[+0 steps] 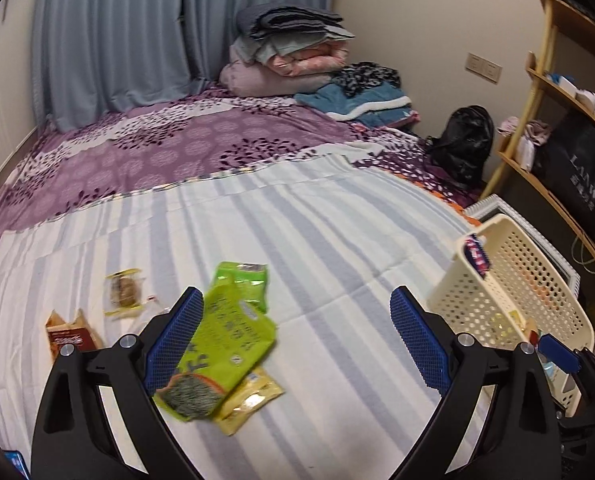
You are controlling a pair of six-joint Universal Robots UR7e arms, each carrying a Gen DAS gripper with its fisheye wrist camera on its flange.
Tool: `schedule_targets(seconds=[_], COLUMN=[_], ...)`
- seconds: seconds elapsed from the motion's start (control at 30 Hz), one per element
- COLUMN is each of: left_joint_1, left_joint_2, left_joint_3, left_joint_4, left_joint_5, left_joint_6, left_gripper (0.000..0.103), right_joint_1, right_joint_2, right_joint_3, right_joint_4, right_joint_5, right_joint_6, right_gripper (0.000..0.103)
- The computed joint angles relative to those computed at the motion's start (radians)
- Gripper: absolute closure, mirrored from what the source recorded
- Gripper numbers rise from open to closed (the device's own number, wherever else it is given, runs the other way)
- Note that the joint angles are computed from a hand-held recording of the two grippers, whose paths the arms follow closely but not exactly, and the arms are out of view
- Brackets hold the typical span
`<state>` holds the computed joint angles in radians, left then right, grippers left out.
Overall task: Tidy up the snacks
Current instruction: 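Move both tools back to the snacks, left tool toward the brown waffle pack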
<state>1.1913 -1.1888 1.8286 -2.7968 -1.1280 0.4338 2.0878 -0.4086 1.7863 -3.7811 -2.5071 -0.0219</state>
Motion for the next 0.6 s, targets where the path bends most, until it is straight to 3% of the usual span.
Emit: schedule_targets(seconds=[0.3,0.6], left_joint_1=[0.086,0.166], left_joint_2=[-0.001,0.044], left_joint_3=[-0.084,-0.212], left_joint_4=[0.007,0.044], left_joint_5=[0.065,0.144], left_joint_6=[-0.028,-0.132], left_gripper=[0.007,0.007], right_joint_1=[0.000,-0.005], right_joint_2=[0.045,0.083], right_joint_3=[-0.088,-0.158], right_joint_4=[0.132,0.228], right_joint_5=[0.064,0.098], right_joint_6=[0.020,0.031], right_gripper=[0.024,0.024])
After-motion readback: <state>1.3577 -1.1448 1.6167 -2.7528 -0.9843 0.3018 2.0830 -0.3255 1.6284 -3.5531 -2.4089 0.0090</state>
